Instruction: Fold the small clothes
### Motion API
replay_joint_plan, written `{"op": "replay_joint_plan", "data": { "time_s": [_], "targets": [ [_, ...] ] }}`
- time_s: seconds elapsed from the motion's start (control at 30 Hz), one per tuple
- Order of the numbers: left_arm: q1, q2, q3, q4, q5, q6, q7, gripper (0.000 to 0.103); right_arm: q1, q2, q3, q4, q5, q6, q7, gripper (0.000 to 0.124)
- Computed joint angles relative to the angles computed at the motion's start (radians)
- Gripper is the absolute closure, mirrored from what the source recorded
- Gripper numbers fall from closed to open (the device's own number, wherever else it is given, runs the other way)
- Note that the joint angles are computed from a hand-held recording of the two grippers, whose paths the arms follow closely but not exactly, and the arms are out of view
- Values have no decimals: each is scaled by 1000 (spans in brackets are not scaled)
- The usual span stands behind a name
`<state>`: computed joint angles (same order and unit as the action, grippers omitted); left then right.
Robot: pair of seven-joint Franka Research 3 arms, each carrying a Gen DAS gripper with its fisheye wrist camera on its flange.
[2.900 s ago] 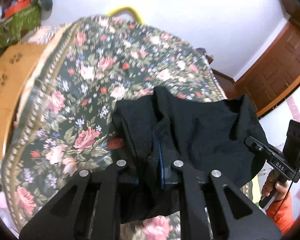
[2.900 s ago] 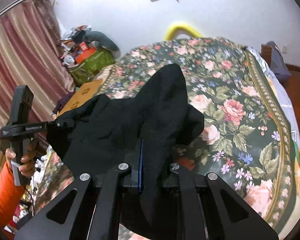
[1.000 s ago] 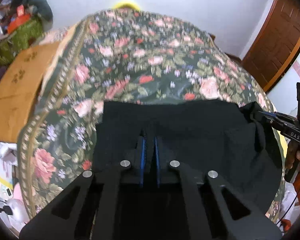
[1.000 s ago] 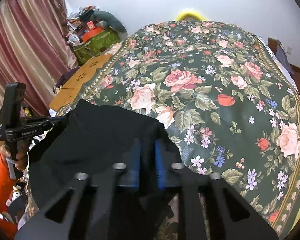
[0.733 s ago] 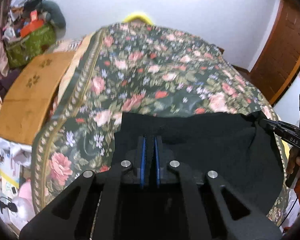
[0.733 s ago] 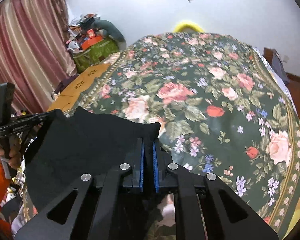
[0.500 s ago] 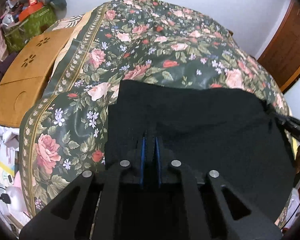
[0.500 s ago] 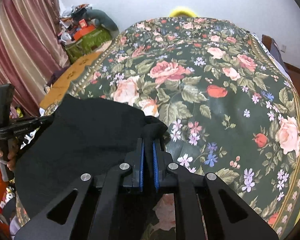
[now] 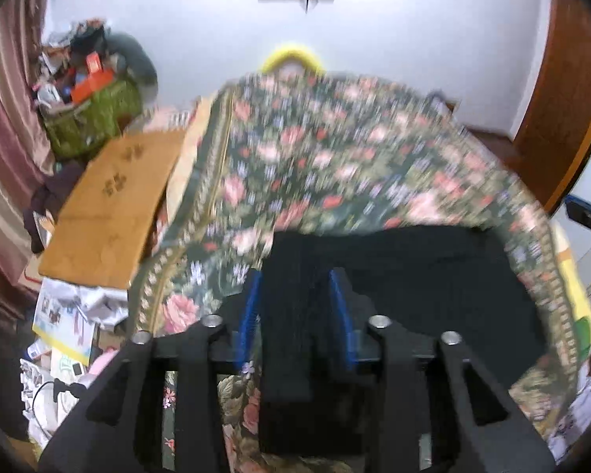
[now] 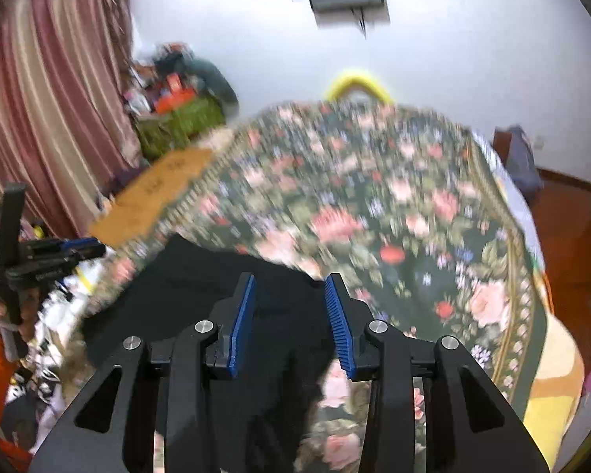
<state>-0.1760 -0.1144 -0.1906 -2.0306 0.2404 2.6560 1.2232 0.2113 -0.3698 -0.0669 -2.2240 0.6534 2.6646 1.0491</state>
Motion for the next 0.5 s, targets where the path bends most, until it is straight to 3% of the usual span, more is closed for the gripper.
{"op": "replay_joint_plan", "data": {
  "time_s": [0.1, 0.23, 0.3, 0.5],
  "targets": [
    [-18, -87, 4, -61, -29, 85, 13, 42, 37, -80, -5, -33, 49, 43, -38, 79],
    [-58, -145, 13, -104, -87, 111, 57, 37, 69, -143, 4, -71, 54, 59, -50, 73],
    [-66, -156, 3, -124, -85, 118, 59, 31, 78, -153, 13, -87, 38, 55, -47, 61],
    [-98, -98, 5, -118, -134, 65, 78, 31, 97, -85, 23, -94, 9, 7, -20, 59]
  ]
}}
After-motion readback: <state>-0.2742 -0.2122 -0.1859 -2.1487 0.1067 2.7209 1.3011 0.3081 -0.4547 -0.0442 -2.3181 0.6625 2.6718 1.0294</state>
